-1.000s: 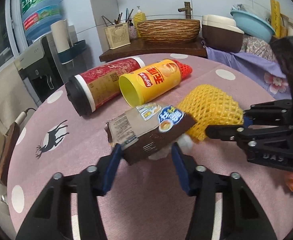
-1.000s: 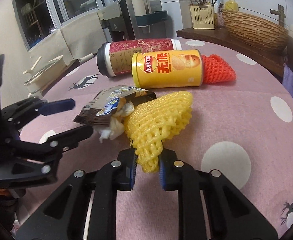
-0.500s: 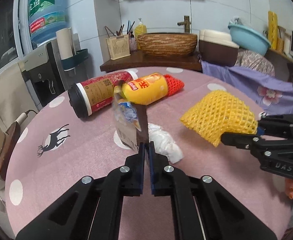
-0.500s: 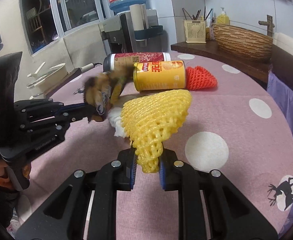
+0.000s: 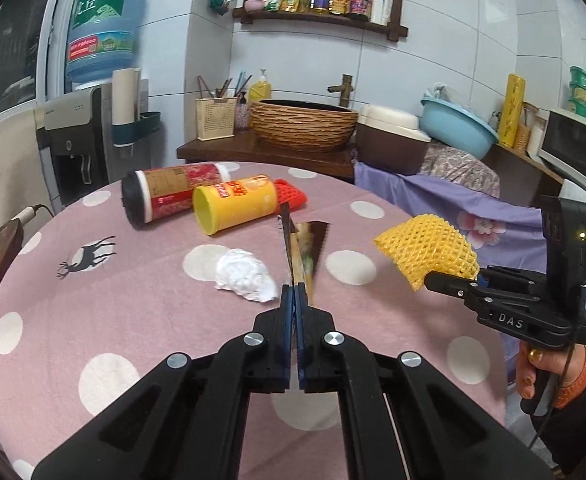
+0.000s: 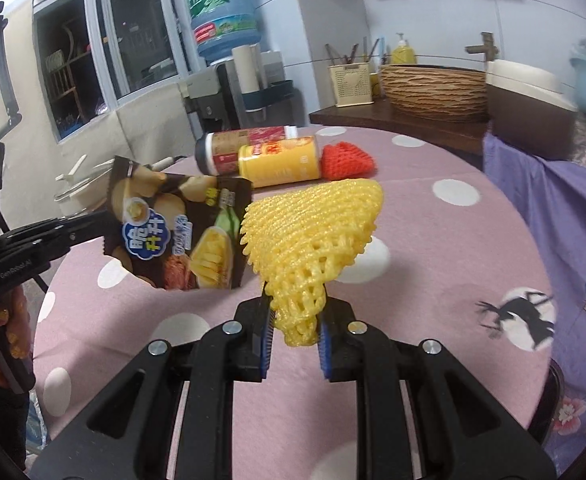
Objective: Collect trash
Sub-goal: 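Carry the wrapper and foam net to the bin, open right tool to drop net, then open the left tool over the bin to drop the snack wrapper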
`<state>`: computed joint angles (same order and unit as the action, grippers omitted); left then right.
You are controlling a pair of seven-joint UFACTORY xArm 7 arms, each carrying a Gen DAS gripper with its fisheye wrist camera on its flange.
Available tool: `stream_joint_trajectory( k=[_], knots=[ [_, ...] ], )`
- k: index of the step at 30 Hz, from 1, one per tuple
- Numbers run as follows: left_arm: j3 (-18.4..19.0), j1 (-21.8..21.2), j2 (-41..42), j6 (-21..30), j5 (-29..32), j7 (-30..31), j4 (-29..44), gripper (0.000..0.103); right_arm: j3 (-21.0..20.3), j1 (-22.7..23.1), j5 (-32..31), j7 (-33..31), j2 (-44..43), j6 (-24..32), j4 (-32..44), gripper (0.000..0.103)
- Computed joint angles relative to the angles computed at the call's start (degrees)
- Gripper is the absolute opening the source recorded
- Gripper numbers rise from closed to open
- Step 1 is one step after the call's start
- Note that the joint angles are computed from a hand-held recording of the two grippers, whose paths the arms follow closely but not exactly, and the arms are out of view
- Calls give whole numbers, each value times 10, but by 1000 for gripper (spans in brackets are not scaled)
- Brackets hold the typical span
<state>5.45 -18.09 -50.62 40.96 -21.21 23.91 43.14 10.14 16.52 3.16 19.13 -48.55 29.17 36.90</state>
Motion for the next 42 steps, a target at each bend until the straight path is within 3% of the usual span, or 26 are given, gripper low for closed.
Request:
stream_joint_trajectory(
  k=[9,14,21,27,29,31,33,42],
  knots=[
    [-38,-48,-6,-18,-13,-15,11,3,-8,-62,-40,14,-179,97,-70,19],
    [-59,-87,16,-37,-23,-17,28,3,-42,-113,-57,10,-291,175,-109,19],
    [-90,-146,81,-60,-41,-15,73,3,-84,-177,-63,1,-404,277,-167,19],
    [-118,-186,139,-75,-53,-11,114,3,-108,-210,-57,-4,-460,327,-216,19],
    [-128,-192,154,-78,-54,-13,122,3,-116,-217,-54,-7,-471,337,-234,24],
    [-138,-200,171,-82,-56,-16,129,3,-109,-224,-54,-8,-474,351,-244,49],
    [-146,-207,184,-83,-58,-18,132,3,-104,-232,-55,-3,-488,361,-254,64],
    [-181,-227,235,-83,-47,-28,142,3,-135,-287,-84,-1,-556,420,-255,64]
  ],
)
